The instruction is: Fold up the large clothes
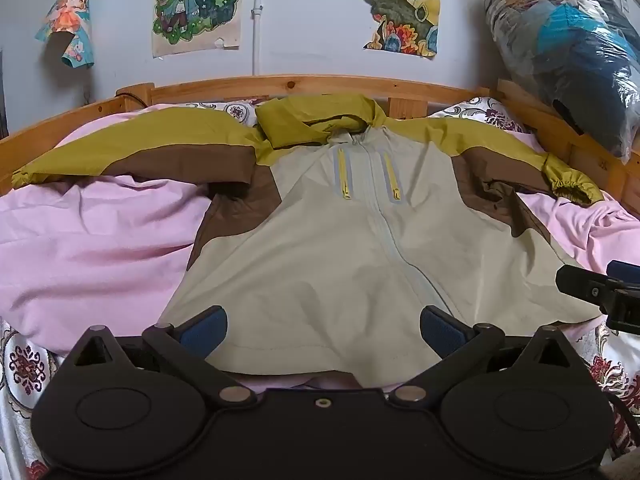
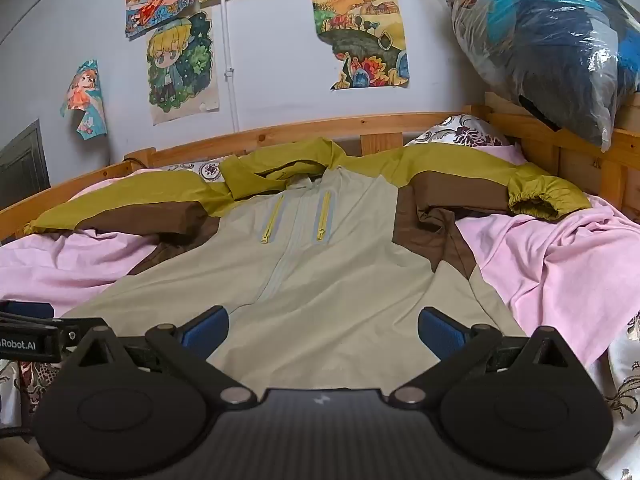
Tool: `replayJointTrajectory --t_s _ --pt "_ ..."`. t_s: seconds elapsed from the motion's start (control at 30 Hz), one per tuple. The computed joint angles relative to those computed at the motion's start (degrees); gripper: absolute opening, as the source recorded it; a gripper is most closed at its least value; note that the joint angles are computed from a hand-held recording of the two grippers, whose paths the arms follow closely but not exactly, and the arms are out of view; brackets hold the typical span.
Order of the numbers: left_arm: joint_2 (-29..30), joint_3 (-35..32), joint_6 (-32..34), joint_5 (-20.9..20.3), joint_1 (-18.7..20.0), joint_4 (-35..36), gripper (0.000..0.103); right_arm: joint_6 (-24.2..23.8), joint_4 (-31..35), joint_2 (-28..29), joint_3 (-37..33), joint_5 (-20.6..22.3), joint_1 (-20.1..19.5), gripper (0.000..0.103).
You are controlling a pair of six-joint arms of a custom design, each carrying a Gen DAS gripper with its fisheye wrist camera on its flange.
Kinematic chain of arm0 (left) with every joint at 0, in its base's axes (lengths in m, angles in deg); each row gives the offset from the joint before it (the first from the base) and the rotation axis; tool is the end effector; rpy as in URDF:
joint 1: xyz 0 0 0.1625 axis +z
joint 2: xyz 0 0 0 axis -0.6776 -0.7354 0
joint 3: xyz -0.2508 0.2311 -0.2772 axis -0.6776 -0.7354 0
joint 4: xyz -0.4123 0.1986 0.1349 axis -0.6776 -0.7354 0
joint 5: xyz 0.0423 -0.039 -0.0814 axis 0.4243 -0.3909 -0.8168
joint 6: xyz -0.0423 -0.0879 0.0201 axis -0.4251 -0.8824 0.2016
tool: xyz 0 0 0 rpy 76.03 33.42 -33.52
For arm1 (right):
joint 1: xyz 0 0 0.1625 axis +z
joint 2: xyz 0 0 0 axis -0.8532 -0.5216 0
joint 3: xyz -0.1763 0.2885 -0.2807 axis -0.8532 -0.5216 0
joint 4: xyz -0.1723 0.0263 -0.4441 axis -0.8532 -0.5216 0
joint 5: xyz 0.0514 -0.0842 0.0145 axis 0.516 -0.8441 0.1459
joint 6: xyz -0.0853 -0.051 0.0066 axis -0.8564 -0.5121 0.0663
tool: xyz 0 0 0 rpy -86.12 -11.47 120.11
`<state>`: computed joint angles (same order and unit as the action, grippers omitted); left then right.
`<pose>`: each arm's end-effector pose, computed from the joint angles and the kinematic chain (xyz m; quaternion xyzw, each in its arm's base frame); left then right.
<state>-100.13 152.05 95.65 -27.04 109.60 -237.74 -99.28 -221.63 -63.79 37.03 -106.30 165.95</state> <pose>-0.0904 -0.7245 0.3363 0.1814 0.8051 -0.4563 0.3327 0.3432 -0.7646 0.0355 0.2568 -0.8178 0.4742 0.2012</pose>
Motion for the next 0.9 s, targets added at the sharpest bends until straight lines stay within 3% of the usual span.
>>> replayJointTrajectory --t_s 0.9 --pt "-0.55 -0.02 0.00 0.40 -0.16 0.56 0.102 0.25 0.14 -0.06 0.02 0.05 -0.02 0.103"
